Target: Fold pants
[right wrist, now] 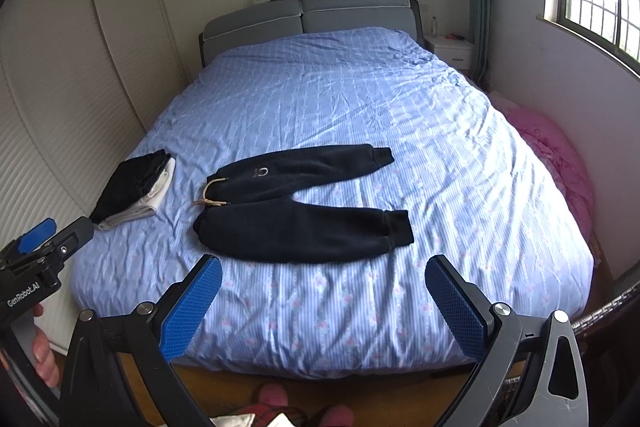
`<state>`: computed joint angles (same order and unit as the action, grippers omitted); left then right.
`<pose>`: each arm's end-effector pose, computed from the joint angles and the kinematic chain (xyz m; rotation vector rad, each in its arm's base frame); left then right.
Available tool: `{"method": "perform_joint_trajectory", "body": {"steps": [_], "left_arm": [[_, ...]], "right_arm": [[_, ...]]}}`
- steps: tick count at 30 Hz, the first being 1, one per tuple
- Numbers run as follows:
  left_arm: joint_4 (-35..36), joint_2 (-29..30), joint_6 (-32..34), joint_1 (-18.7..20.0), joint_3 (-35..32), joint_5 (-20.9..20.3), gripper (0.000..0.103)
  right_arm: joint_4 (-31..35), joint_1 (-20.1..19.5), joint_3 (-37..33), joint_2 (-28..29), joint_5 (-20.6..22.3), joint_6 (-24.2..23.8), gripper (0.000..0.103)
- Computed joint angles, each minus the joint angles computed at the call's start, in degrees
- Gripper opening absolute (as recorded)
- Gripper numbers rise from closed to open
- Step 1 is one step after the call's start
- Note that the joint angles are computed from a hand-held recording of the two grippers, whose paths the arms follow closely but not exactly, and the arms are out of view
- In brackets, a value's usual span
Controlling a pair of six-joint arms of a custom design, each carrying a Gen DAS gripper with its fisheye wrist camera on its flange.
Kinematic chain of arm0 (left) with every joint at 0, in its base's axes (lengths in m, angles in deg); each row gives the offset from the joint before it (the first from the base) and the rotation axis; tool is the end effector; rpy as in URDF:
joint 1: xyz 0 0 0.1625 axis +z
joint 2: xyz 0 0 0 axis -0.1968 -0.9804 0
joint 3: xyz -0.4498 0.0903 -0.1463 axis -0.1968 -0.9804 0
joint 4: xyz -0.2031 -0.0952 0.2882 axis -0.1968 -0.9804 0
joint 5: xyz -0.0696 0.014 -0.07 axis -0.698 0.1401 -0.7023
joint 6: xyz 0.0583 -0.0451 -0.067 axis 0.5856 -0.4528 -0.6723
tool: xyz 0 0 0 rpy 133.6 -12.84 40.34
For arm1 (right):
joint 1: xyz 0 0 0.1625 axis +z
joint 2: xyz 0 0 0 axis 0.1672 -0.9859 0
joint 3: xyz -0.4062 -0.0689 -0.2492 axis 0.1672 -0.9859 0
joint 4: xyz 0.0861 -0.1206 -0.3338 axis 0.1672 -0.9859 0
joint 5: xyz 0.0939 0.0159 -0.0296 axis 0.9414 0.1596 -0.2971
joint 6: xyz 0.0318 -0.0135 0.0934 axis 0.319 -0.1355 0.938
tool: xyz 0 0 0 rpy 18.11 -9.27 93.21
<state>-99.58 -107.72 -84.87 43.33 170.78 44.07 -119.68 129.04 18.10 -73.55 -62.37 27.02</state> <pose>-0.2477 -0.4167 0.5554 0.2679 2.1756 -0.9922 0.5656 -0.4239 0.2054 0.3926 -2.3566 0.8904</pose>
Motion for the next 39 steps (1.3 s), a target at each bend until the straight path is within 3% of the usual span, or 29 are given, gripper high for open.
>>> {"method": "perform_joint_trajectory", "body": {"steps": [5, 8, 15, 20, 26, 31, 39], "left_arm": [[-2.82, 1.01, 2.59, 5.60, -0.21, -1.24, 0.103], [-8.03, 2.25, 6.56, 10.47, -0.28, -3.18, 0.103], [-19.85, 9.91, 20.36, 24.28, -4.96, -11.71, 0.103], [-19.28, 16.50, 24.64, 31.93, -11.01, -18.14, 0.103], [-15.85, 23.02, 21.66, 38.94, -16.94, -24.87, 0.101], [-13.75, 26.82, 16.54, 43.25, -20.16, -29.86, 0.097], [-13.75, 31.94, 13.70, 46.16, -23.70, -32.33, 0.092]], "right_arm": [[4.06, -2.63, -1.53, 2.10, 3.44, 2.41, 0.103], [5.40, -4.61, -3.20, 4.23, 6.16, 3.02, 0.102], [11.47, -9.79, -10.72, 10.78, 8.59, 6.27, 0.101], [15.20, -13.47, -15.61, 14.98, 8.96, 11.56, 0.098], [19.17, -18.21, -16.97, 17.09, 13.33, 19.14, 0.092], [19.66, -21.44, -18.38, 18.87, 16.31, 20.71, 0.086], [25.53, -25.82, -23.63, 21.95, 17.79, 21.90, 0.082]]}}
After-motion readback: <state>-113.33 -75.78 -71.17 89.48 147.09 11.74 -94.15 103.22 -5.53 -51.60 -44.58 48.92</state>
